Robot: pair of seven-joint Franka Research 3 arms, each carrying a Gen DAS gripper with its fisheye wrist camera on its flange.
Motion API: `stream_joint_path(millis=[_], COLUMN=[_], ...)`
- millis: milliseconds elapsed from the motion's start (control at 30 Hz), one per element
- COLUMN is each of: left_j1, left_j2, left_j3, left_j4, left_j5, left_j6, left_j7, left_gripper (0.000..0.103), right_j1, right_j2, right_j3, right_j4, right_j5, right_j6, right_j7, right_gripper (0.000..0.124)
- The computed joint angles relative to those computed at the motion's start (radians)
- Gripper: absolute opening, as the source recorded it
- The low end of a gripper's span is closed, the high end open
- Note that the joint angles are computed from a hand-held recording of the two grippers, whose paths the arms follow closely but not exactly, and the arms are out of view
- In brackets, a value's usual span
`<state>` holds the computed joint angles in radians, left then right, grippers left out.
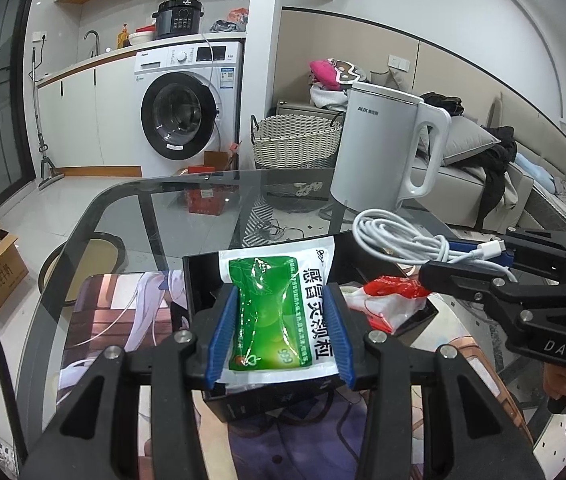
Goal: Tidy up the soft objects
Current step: 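Lift the cable and sachet and carry both over the black box, then lower the cable and sachet into the black box and open both grippers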
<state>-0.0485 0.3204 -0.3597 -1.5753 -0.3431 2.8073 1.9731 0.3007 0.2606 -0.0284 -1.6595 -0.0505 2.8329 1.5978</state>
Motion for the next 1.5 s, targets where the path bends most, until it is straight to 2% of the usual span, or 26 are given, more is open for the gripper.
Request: stream_joint_path(millis=[567,667,733,867,933,1033,1100,1200,1267,1333,1500], left_j1=[-0.015,-0.010,-0.018,-0.037,-0.035,-0.019,-0.016,-0.003,0.007,0.011,0.019], left_j2=[0.059,0.057,0.056,0.043,0.024,0.011,-0.006,-0.028,-0.044,-0.062,-0.116], left_j3=[0.019,0.016,0.026,0.051,0.052,0.036,0.034,0.022,0.013,0.012,0.008], left_j4=[0.082,0.080,0.082,0.059,0.022,0.002,-0.025,-0.058,-0.081,-0.105,-0.180], left_j5=[0.089,0.089,0.105,0.150,0.162,0.155,0.154,0.132,0.110,0.097,0.050], left_j6=[-0.044,-0.048,-0.055,-0.029,0.014,0.017,0.035,0.057,0.073,0.086,0.135], left_j7=[-0.075,-0.076,-0.095,-0.143,-0.155,-0.144,-0.145,-0.132,-0.114,-0.100,-0.059], left_gripper=[0.044,0.048,0.058,0.093,0.095,0.098,0.099,0.103,0.103,0.103,0.103], right_j1=[0.020,0.030,0.033,0.024,0.024,0.029,0.031,0.028,0.034,0.041,0.043], right_j2=[0.201,0.202,0.194,0.150,0.124,0.082,0.059,0.030,0.005,-0.013,-0.059], right_j3=[-0.029,-0.041,-0.044,-0.042,-0.045,-0.055,-0.059,-0.056,-0.060,-0.065,-0.059], right_j4=[0.295,0.292,0.284,0.217,0.176,0.109,0.076,0.032,-0.007,-0.035,-0.105], right_j5=[-0.024,-0.046,-0.051,-0.052,-0.059,-0.082,-0.098,-0.112,-0.136,-0.164,-0.214], right_j6=[-0.185,-0.174,-0.177,-0.148,-0.121,-0.070,-0.052,-0.018,0.010,0.029,0.059], right_j7=[-0.013,-0.007,0.004,0.011,0.023,0.058,0.080,0.100,0.122,0.151,0.202], right_gripper=[0.027,0.027,0.029,0.031,0.039,0.053,0.056,0.071,0.076,0.087,0.096])
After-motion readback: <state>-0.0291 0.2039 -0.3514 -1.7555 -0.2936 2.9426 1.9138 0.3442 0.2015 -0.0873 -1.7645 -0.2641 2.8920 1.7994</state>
